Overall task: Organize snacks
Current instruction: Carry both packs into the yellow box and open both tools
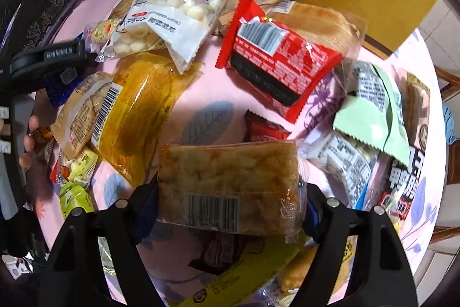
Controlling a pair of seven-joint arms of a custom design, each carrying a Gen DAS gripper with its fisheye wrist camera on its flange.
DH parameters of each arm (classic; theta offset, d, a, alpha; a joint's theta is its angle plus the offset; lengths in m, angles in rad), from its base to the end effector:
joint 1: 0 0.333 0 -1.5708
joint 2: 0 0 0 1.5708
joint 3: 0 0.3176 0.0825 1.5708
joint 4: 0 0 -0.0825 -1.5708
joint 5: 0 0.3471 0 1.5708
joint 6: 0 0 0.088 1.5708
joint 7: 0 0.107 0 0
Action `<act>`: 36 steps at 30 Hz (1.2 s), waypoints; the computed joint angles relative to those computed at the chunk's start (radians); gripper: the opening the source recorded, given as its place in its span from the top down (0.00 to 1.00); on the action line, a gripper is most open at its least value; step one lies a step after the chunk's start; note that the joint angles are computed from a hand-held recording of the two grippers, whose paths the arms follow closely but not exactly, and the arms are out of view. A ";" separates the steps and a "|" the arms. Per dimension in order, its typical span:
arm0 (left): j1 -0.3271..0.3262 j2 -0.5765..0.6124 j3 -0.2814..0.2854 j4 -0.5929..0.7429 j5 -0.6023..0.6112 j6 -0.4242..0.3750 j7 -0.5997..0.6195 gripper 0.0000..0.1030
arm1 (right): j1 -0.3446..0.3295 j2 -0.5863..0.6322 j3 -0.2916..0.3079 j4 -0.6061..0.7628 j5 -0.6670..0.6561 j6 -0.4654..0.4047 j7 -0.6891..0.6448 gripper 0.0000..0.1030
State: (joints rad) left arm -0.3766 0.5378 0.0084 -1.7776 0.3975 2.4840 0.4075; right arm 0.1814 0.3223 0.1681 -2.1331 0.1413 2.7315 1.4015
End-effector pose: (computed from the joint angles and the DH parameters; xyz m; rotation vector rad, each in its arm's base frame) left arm 0.6049 -0.2358 0.2980 -2.4558 1.4607 -0.2305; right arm 0.5445 0.1886 0.3148 -2.3572 1.5950 -0.1163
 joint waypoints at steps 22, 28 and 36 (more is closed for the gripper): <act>-0.094 -0.210 -0.155 -0.125 0.057 0.087 0.108 0.43 | -0.009 -0.160 0.011 -0.096 0.195 0.175 -0.079 0.24; -0.127 -0.165 -0.123 0.022 0.083 0.068 0.129 0.42 | -0.017 -0.202 -0.035 -0.056 0.198 0.159 -0.069 0.24; -0.130 0.011 -0.081 0.357 0.020 -0.022 0.265 0.42 | -0.015 -0.105 -0.071 0.132 0.117 0.155 0.039 0.24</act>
